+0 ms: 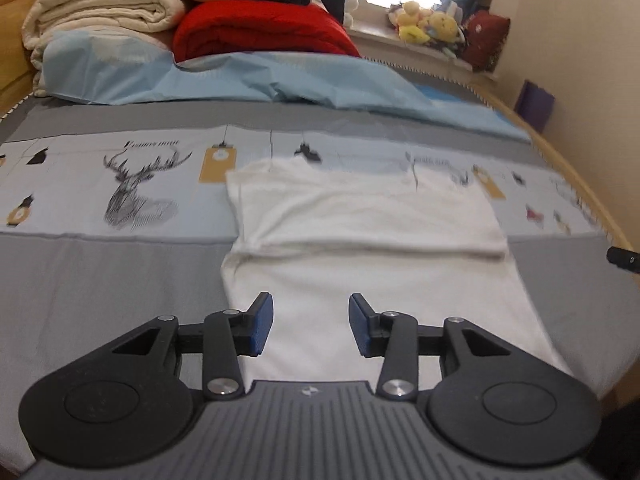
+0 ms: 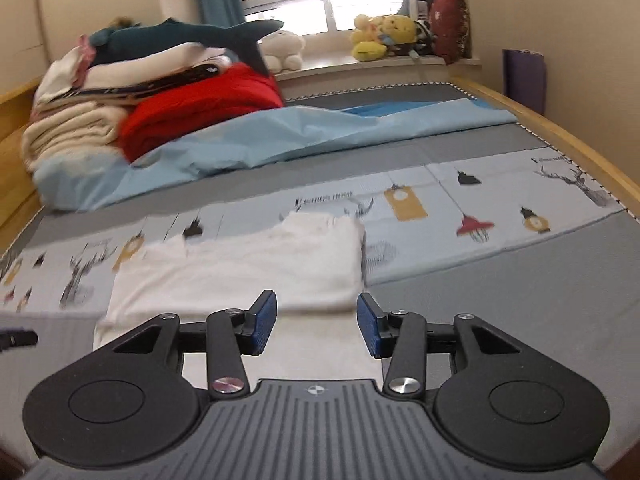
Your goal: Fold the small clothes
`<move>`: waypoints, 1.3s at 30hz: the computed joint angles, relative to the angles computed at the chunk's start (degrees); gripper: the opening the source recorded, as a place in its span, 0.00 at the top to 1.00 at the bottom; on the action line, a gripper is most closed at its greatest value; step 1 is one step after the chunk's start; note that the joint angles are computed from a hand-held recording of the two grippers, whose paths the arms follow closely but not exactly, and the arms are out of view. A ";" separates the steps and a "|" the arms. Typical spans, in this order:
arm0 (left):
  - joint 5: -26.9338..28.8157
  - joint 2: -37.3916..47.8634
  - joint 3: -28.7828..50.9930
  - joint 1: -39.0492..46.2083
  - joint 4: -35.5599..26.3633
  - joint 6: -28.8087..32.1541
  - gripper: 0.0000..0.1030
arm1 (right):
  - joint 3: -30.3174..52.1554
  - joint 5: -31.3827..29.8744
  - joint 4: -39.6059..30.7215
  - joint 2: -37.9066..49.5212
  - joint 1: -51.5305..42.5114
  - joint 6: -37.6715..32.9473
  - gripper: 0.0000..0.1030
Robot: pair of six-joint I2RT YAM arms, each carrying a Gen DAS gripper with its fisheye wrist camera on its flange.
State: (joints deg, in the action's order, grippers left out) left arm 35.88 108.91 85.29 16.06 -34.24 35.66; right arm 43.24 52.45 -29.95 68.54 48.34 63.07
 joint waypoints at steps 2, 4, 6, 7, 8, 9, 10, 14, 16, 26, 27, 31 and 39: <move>-1.08 -1.88 -5.22 2.04 2.01 3.11 0.56 | -1.00 2.02 -4.67 1.91 5.42 8.82 0.55; -2.36 -1.36 -7.22 3.94 1.38 6.14 0.60 | -2.73 3.28 -7.99 4.03 9.79 17.78 0.55; -3.97 0.14 -6.86 5.18 -0.15 7.59 0.65 | -5.11 3.85 -9.33 6.46 13.12 25.40 0.55; -3.84 1.06 -6.01 5.71 -1.31 7.83 0.65 | -5.95 2.52 -8.95 7.88 13.28 26.89 0.55; -3.86 2.38 -4.26 5.92 -3.40 8.05 0.65 | -6.32 -0.02 -8.66 8.61 12.01 26.70 0.56; -3.80 3.51 -2.87 6.00 -5.17 8.14 0.65 | -6.50 -2.06 -8.37 9.18 10.82 26.74 0.55; -4.02 4.35 -2.10 6.05 -6.17 7.90 0.65 | -7.92 -2.91 -6.42 8.54 9.89 26.29 0.56; -7.79 8.04 0.93 5.14 -9.35 6.33 0.65 | -10.54 -6.04 -6.36 8.21 7.93 30.12 0.56; -11.23 9.25 1.13 4.30 -9.14 5.23 0.65 | -13.57 -8.15 -3.68 5.51 7.52 31.64 0.56; -17.45 17.82 10.64 4.33 -15.69 -1.93 0.65 | -17.27 -22.12 4.84 11.03 0.28 26.87 0.56; -17.73 18.02 10.83 4.27 -16.38 -1.31 0.65 | -17.33 -23.37 5.48 11.76 -0.34 26.67 0.56; -20.78 16.97 7.83 3.23 -15.05 0.74 0.71 | -16.89 -24.65 6.28 13.59 -1.09 25.37 0.56; -20.90 15.33 5.00 2.51 -13.61 3.70 0.93 | -17.16 -24.93 7.22 13.91 -1.35 23.39 0.60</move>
